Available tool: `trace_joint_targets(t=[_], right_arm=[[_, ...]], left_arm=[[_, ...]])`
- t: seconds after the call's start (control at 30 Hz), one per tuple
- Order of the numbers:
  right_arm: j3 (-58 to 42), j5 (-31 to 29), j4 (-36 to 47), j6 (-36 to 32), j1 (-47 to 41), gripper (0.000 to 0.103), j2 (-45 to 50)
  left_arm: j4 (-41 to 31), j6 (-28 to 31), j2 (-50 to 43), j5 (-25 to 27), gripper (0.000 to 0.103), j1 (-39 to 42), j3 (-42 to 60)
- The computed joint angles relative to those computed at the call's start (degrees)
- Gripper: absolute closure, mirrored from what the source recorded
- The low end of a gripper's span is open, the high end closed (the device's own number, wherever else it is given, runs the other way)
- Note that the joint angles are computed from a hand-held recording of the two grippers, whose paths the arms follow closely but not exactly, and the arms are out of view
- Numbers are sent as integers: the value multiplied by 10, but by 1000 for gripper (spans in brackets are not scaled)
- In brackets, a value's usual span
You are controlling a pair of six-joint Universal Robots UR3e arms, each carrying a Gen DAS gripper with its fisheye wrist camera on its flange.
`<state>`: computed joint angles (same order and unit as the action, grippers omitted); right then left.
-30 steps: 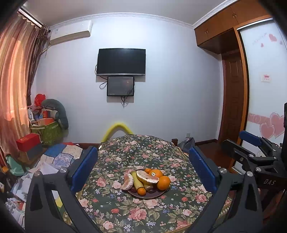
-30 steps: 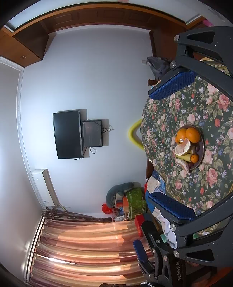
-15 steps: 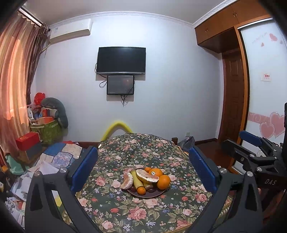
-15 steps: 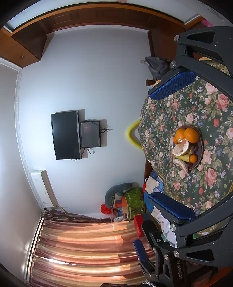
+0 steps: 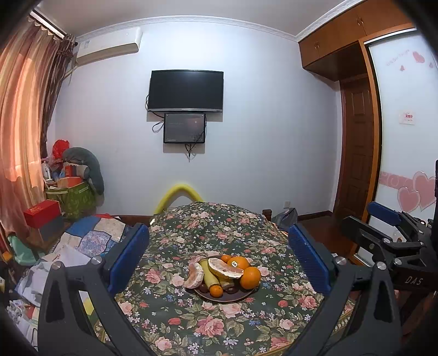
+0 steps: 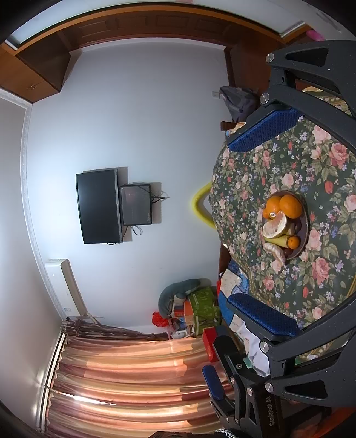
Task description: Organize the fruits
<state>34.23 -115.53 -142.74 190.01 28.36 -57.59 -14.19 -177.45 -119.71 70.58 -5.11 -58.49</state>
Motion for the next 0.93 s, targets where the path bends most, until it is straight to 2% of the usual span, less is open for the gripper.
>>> trace_joint_targets(t=[0.47,0.93], right_arm=[[3,3,0,-1,0,0,-3],[5,0,0,3,-1,0,-3]], left_arm=[[-29,1,-5,-20,0,2,17],[-18,-3,-3,-13,0,-2,13]])
